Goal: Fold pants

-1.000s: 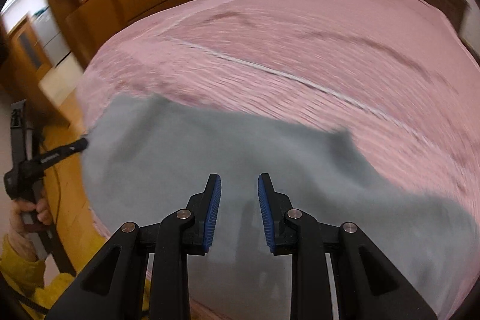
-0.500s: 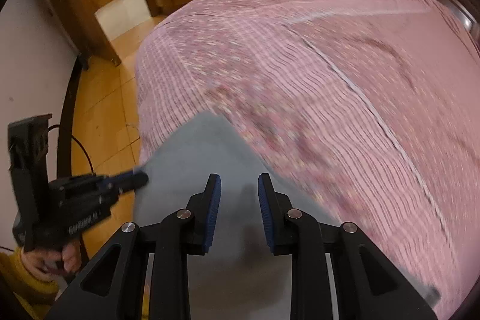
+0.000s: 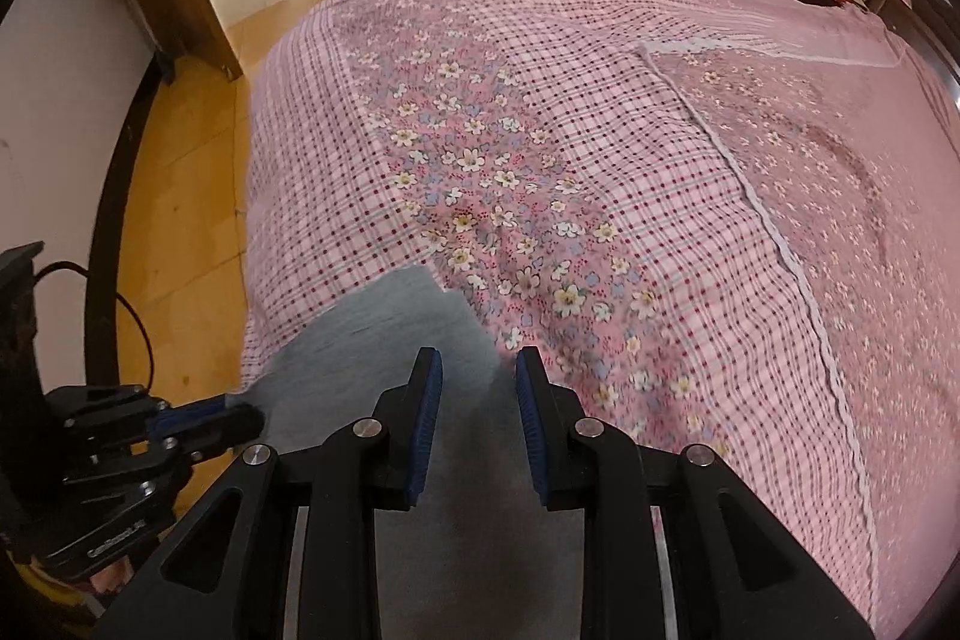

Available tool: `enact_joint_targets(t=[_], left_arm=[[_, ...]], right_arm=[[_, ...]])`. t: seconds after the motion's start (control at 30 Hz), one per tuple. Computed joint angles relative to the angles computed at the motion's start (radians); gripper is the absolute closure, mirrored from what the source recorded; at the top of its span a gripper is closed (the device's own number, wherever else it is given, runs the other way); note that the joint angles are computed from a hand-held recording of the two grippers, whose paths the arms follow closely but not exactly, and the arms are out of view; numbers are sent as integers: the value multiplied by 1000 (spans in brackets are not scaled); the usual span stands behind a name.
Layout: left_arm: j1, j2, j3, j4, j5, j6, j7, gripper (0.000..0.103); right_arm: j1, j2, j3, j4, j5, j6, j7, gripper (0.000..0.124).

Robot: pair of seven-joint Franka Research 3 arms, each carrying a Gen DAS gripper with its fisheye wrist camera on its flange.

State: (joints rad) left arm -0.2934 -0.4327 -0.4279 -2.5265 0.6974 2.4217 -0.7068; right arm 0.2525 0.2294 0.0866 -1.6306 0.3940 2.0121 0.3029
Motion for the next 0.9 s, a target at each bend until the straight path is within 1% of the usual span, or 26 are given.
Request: enact_joint_targets(t=[0.17,0.23,0.27,0.3,0.37,0.4,0.47,0.6,0.67,0.77,0.83,0.9], left_arm=[[-2,4,0,0,-4,1,-3,100],[-4,4,2,0,-6,0,0,100],[-4,5,2,1,-7,-1,1,100],[-5,7,2,3,-9,-3,4,100],[-5,11,2,7,-10,-7,6,100],[-5,13,2,10,-10,-8,7,100],[-5,16,5,10,-10,-8,10,100],[-5,16,-2,20,2,-27,7,100],[-7,7,-4,20,9,-35,11,100],[-12,-13,-5,17,11,-51,13,100],[-12,-24,-6,11,12,-49,7,100],[-13,-32,-5,3,9,-41,2,100]], right_arm=[[6,26,6,16,-2,6,0,97],[4,30,9,22,5,-7,-11,97],[5,31,11,21,8,-6,-13,100],[4,28,12,16,15,-2,-25,108],[0,6,13,-16,32,25,-51,115],[-5,-7,13,-30,50,24,-70,117],[-13,-30,11,-56,78,34,-109,118],[-21,-91,5,-131,139,95,-183,118],[-17,-130,4,-181,165,157,-228,118],[-3,-160,3,-228,172,217,-272,118],[7,-163,1,-241,154,245,-270,118],[16,-147,1,-232,122,243,-233,118]])
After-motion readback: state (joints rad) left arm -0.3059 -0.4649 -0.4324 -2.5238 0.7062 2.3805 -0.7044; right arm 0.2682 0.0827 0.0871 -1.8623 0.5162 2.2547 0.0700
